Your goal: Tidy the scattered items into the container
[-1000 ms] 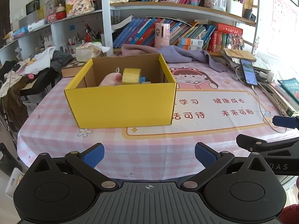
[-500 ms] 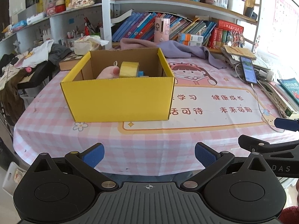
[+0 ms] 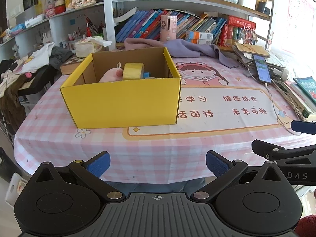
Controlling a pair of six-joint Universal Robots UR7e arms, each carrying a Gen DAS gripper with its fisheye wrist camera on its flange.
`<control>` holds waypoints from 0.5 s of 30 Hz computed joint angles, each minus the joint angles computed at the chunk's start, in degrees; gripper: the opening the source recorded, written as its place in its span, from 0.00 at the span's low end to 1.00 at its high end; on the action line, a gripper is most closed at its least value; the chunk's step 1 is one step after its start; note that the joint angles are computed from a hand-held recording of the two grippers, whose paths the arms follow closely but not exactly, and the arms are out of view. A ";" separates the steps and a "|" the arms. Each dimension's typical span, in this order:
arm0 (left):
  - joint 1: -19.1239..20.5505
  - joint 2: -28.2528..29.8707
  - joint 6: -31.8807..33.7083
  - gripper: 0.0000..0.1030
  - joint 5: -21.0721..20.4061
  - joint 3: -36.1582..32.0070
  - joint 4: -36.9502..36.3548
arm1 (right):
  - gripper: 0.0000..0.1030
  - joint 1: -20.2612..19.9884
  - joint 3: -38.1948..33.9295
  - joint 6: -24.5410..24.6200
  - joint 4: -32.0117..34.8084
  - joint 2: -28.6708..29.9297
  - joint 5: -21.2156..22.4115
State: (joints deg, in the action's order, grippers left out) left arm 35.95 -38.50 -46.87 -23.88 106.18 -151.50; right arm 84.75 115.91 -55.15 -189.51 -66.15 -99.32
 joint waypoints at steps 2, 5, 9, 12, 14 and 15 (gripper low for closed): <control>0.02 0.06 -0.08 1.00 -0.02 -0.13 0.29 | 1.00 -0.01 -0.02 -0.02 0.04 0.01 -0.01; 0.01 0.08 -0.11 1.00 -0.01 -0.24 0.59 | 1.00 -0.02 -0.05 -0.04 0.10 -0.01 0.03; 0.00 0.07 -0.36 1.00 0.01 -0.26 0.76 | 1.00 -0.02 -0.05 -0.07 0.10 -0.02 0.04; 0.00 0.14 -0.41 1.00 0.00 -0.33 0.82 | 1.00 -0.01 -0.06 -0.04 0.08 0.00 0.02; 0.02 0.13 -0.22 1.00 -0.05 -0.32 0.75 | 1.00 -0.03 -0.09 -0.06 0.10 0.02 0.02; 0.03 0.14 -0.20 1.00 -0.06 -0.33 0.76 | 1.00 -0.01 -0.09 -0.03 0.13 0.01 -0.01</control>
